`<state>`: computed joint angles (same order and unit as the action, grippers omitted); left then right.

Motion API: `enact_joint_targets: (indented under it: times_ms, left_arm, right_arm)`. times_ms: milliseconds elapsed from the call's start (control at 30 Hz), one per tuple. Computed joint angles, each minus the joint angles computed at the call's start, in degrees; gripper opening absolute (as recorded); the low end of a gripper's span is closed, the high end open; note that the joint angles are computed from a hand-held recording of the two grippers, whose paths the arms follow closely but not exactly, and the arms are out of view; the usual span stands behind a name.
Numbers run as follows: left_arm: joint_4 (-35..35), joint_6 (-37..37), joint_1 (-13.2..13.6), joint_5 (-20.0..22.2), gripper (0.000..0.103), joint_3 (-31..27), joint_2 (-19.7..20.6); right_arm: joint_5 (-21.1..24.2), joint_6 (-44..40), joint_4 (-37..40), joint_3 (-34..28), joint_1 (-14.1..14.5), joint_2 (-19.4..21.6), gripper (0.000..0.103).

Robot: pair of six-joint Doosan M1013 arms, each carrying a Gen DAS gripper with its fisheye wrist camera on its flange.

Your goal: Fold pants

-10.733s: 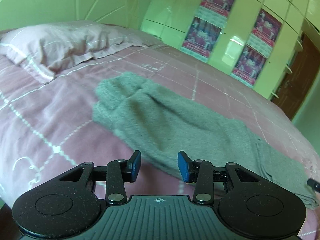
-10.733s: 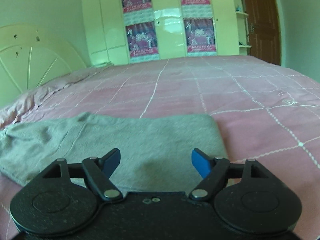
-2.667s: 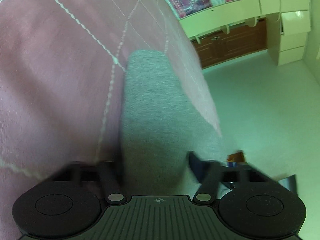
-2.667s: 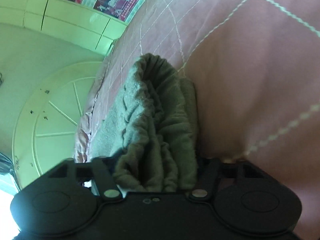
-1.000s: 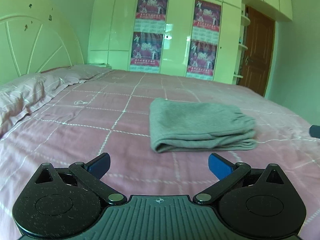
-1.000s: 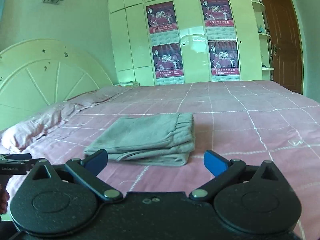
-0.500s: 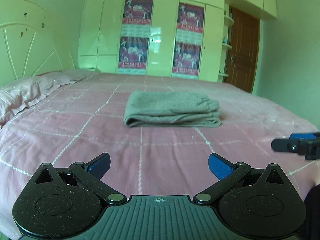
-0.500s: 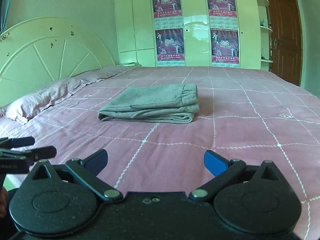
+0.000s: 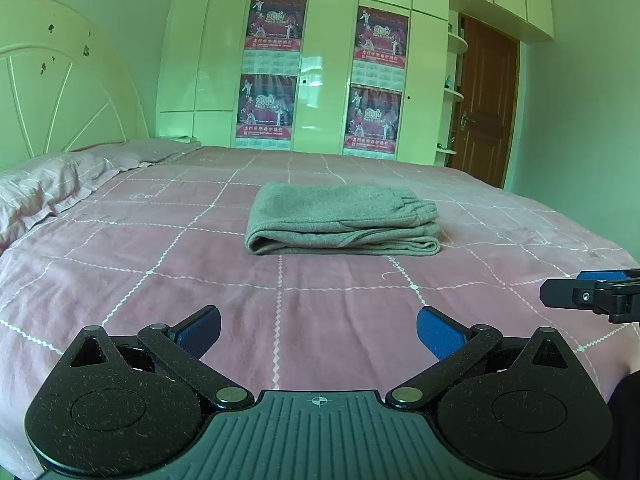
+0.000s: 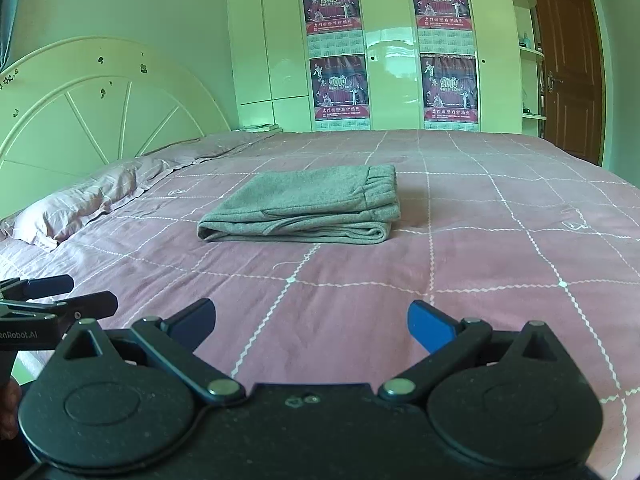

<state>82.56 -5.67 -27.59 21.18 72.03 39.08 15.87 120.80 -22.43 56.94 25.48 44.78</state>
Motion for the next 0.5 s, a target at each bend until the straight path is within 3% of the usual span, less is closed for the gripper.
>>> enact_joint_targets:
  times_ms: [500]
  left_arm:
    - [1.7, -1.5, 0.0, -0.5, 0.103, 0.4, -0.2]
  right_arm:
    - [0.8, -4.0, 4.3, -0.4, -0.3, 0.0, 0.097]
